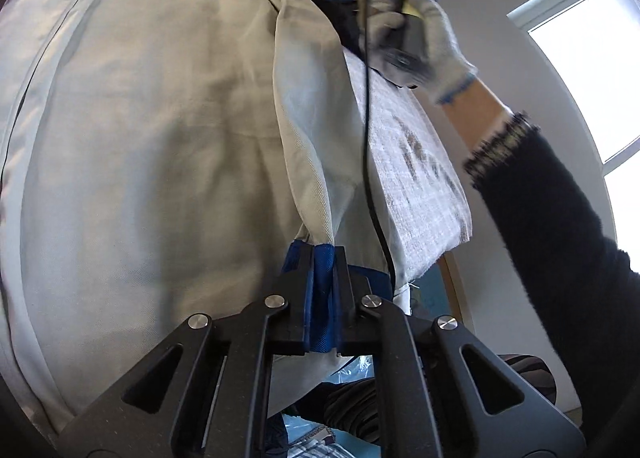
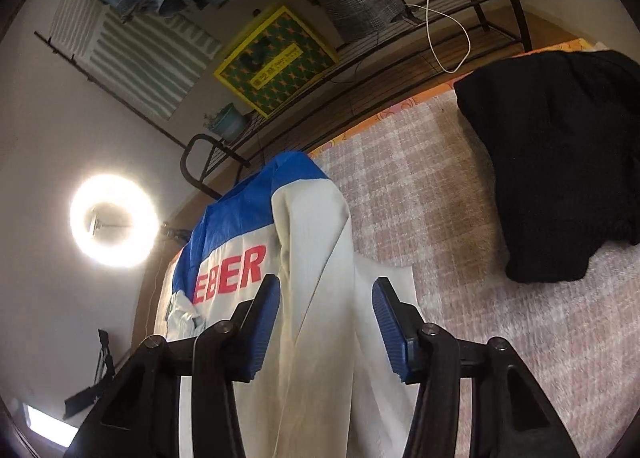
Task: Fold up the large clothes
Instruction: 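Carry the blue cuff toward the jacket hem with the left gripper while the right gripper lets go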
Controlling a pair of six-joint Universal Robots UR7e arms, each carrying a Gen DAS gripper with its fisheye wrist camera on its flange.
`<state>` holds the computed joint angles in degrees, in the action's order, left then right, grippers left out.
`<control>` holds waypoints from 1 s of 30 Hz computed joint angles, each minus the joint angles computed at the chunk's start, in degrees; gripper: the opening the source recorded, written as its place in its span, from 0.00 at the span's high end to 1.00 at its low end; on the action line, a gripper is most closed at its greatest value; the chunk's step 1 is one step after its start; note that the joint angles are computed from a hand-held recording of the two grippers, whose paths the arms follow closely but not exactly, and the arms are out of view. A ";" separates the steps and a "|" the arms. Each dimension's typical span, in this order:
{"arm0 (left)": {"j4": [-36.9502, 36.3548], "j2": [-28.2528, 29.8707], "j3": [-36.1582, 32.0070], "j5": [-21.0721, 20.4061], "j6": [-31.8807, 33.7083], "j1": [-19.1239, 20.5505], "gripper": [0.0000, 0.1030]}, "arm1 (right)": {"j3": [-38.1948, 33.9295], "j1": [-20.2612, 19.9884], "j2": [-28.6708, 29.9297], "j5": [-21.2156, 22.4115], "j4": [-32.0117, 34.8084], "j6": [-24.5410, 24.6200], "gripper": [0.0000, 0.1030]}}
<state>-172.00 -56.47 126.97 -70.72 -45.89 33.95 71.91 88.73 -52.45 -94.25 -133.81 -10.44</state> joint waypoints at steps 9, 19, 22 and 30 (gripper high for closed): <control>-0.82 0.75 -0.63 -0.65 0.13 0.22 0.95 | -7.18 0.52 6.65 -2.56 2.19 0.87 0.98; -4.63 -0.64 1.68 -0.80 -2.37 -1.15 0.96 | -4.72 7.02 5.69 -10.74 -6.83 -11.65 1.00; -5.33 -1.48 3.15 -0.38 -3.64 -2.25 0.96 | -4.47 9.12 6.41 -10.74 -6.30 -15.57 1.00; -4.84 -3.39 6.58 0.72 -9.43 -3.19 0.96 | -4.44 12.63 13.43 -16.97 -4.97 -21.04 1.00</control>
<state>-176.84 -59.86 133.55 -70.00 -55.32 30.76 67.47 101.36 -39.01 -111.21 -138.78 -31.48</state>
